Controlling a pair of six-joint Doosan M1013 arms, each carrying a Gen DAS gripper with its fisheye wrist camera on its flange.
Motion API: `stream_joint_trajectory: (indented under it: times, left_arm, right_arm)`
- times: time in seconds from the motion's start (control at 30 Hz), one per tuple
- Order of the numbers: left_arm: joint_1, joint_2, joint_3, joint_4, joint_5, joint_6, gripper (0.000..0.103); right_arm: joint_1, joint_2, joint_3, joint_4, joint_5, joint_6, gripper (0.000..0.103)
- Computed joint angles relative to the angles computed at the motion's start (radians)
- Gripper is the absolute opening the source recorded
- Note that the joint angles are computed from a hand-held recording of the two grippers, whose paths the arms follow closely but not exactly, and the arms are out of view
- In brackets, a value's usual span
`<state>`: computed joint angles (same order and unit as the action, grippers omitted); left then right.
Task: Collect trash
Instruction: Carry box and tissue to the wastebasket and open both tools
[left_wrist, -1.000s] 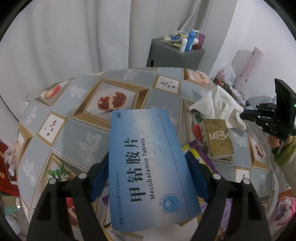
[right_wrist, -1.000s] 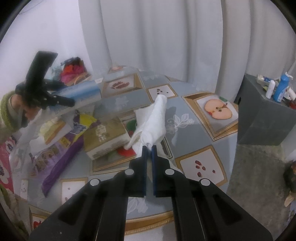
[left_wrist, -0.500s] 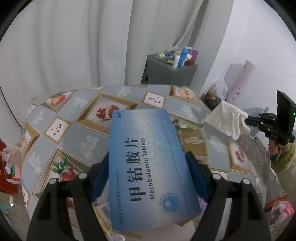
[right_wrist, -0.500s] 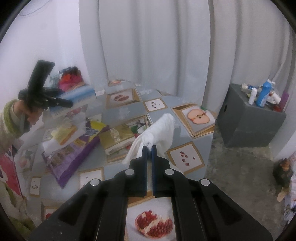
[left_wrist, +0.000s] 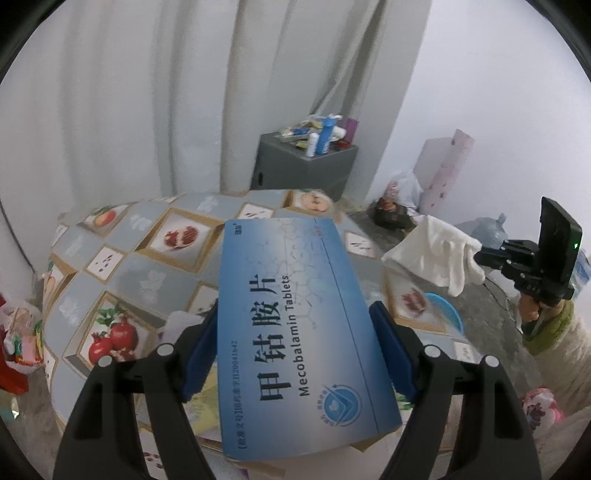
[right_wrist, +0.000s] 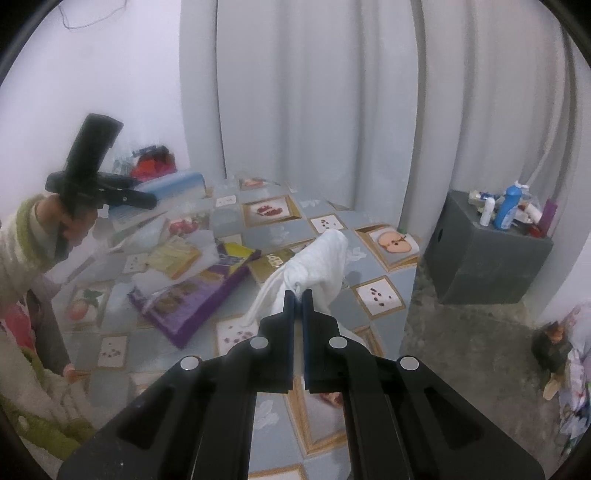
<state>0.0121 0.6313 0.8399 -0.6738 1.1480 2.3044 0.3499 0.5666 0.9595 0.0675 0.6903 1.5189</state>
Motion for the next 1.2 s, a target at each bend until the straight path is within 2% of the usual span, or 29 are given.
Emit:
stream_joint_trajectory:
  times: [0.17,0.37,0.6,0.8,0.9,1.03,1.2]
  left_arm:
    - [-0.026,-0.034,0.041,-0.051,0.012,0.057,0.076]
    - [-0.087,-0.043,0.055,-0.087,0.066,0.104,0.076]
    - [-0.21,-0.019,0.012,-0.071,0.172,0.111,0.076]
    - [-0.329,0.032,-0.059,-0.003,0.242,0.057,0.076]
    - [-0.389,0.072,-0.112,0.045,0.281,0.02,0.076]
    - [-0.462,0.144,-0.202,0.121,0.337,-0.045,0.076]
    - [-0.545,0.274,-0.365,0.236,0.424,-0.137,0.076]
  right_arm:
    - [0.007,-0.074,0.112,-0.07,-0.064,0.096,0.002]
    - [0.007,-0.182,0.276,-0.276,-0.121,0.367,0.002]
    - [-0.013,-0.305,0.47,-0.568,-0.14,0.771,0.002]
    - [-0.047,-0.38,0.61,-0.712,-0.115,1.048,0.002]
    - [-0.072,-0.395,0.659,-0.717,-0.104,1.122,0.002]
    - [-0.107,-0.387,0.697,-0.676,-0.087,1.152,0.002]
    - [-0.166,-0.354,0.728,-0.588,-0.114,1.164,0.002]
